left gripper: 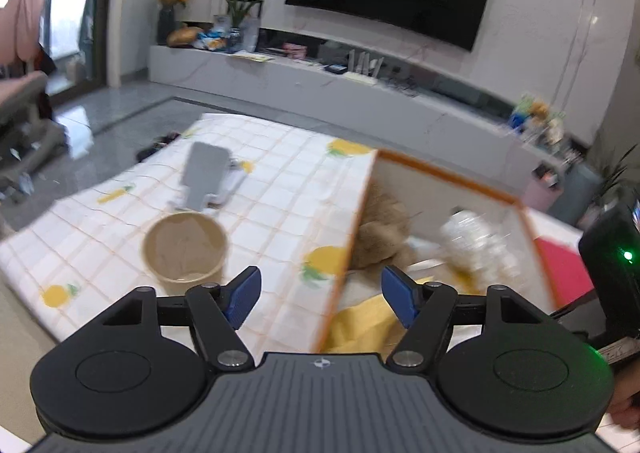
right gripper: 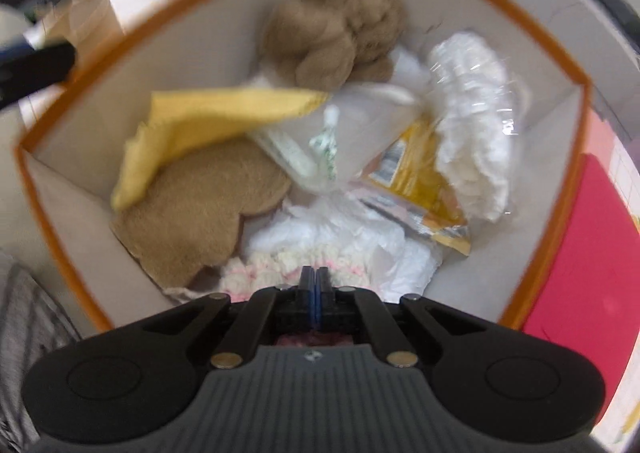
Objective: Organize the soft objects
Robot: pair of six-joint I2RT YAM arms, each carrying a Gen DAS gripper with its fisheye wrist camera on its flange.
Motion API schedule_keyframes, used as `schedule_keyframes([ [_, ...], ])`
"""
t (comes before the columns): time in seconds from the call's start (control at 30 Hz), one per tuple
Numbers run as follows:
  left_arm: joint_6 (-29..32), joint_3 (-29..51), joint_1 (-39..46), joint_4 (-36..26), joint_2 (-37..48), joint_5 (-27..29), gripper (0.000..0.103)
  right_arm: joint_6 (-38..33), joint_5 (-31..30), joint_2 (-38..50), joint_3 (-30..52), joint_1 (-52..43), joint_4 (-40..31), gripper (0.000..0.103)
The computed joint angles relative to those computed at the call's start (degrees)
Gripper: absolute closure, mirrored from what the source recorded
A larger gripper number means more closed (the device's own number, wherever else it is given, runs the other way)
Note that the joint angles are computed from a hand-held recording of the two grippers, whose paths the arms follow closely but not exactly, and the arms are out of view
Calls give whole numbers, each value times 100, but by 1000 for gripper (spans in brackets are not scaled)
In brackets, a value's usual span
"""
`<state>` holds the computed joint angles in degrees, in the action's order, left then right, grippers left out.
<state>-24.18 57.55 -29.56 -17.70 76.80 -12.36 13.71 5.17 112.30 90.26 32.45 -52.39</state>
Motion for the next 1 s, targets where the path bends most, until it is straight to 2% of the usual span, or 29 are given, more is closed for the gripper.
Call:
schedule_keyframes([
  [0.07, -83, -38, -100, 74, -201, -82, 20, 245, -309, -586, -577, -112, 483, 103],
  [0.1, -99, -12, -215, 32, -265, -243, 18, 368, -324, -871, -824, -117, 670, 99],
  [0.3, 235, 394, -696, -413, -509, -732, 15, 1184, 663, -2572, -1927, 386, 1392, 97],
  [0.33, 272, 456, -820, -471, -558, -893, 15, 1361, 988, -2909, -2129, 548, 1503, 94],
  [0.4, 347, 561, -1144, -550, -666, -1321, 15, 1758, 1784, -3503, -2434, 1011, 1553, 66],
  [0.47, 226, 787, -1513, -931, -680, -1718, 15, 2069, 2540, -4003, -2688, 1506, 1488, 58],
  [0.53, 229, 876, -1847, -1204, -755, -1849, 15, 2683, 3341, -4511, -2915, 2156, 1171, 51],
  [0.57, 242, 875, -2053, -1275, -802, -1959, 15, 3153, 3798, -4635, -2977, 2507, 943, 41],
  [0.6, 243, 833, -2284, -1281, -859, -2106, 15, 3727, 4217, -4728, -2961, 2864, 518, 35],
  [0.7, 7, 623, -2965, -1163, -990, -2547, 15, 6027, 5084, -4523, -2755, 3904, -1277, 29],
  [0.77, -82, 403, -3296, -951, -1062, -2578, 15, 7351, 5326, -4319, -2733, 4505, -2212, 21],
  [0.9, -102, -197, -3860, -350, -1051, -2684, 14, 9320, 5578, -4157, -3119, 5386, -3134, 17],
  [0.93, -32, -342, -3976, -176, -1005, -2773, 14, 9590, 5586, -4121, -3251, 5508, -3198, 17],
  [1.0, 123, -592, -4126, 133, -925, -2994, 14, 9689, 5510, -4111, -3479, 5685, -3139, 17],
])
